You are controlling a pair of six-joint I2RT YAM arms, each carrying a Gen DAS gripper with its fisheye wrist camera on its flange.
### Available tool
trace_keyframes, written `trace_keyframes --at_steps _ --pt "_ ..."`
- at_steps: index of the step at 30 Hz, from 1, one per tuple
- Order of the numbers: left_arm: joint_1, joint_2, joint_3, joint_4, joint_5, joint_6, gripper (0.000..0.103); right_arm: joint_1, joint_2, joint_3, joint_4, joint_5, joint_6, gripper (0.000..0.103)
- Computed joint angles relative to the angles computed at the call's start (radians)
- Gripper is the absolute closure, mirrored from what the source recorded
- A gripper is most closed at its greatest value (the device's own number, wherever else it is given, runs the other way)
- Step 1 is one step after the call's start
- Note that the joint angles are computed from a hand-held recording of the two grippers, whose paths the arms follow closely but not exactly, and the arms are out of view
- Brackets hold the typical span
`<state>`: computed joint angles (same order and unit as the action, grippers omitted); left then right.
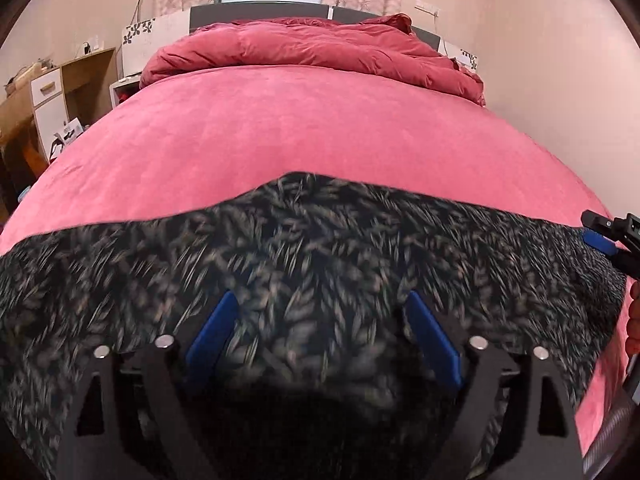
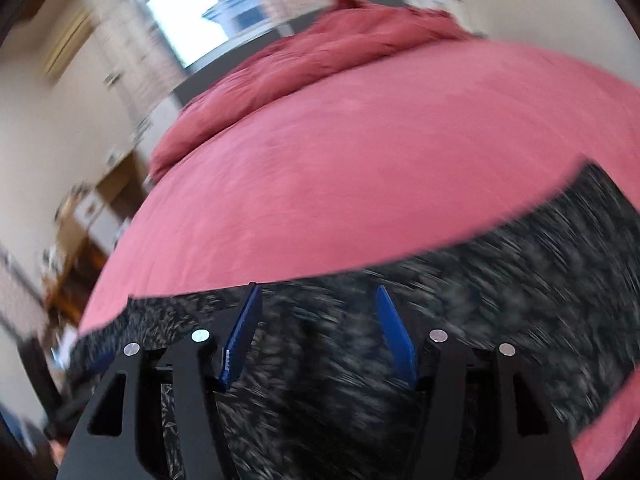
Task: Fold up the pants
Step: 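Grasp the leg ends with the right gripper and fold toward the left gripper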
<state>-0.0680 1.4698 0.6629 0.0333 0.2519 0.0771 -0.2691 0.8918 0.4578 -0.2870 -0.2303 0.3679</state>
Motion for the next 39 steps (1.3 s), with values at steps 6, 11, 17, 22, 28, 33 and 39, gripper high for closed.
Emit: trace_keyframes --at_steps 6,11,17,22,28,33,39 --pt "0.07 -0.049 -0.055 -0.01 0.038 -0.019 0.012 -0.419 0.02 -0.017 -0.1 -0.163 0.018 0.044" --pt "0.12 -0.096 -0.101 -0.005 0.06 -0.023 0.008 -0.615 -0.07 -0.04 -0.165 -0.248 -0.053 0.042" --pt "0.149 -0.16 -0.122 -0.032 0.012 0.013 0.002 -0.988 -0.079 -0.043 -0.221 -0.483 -0.134 0.036" --pt "0.197 -0.189 -0.14 -0.009 -0.044 0.002 0.002 -1.214 0.115 -0.002 -0.232 -0.607 -0.211 0.036" --pt "0.305 -0.098 -0.076 -0.013 -0.015 -0.023 0.002 -1.199 0.3 0.029 -0.106 -0.647 -0.161 0.045" --pt "0.356 -0.029 -0.057 0.016 0.038 -0.029 0.002 -1.116 0.359 0.009 0.088 -0.646 -0.024 0.058" --pt "0.348 0.01 -0.076 0.073 0.021 -0.024 0.002 -1.065 0.47 0.04 0.194 -0.626 0.016 0.089"
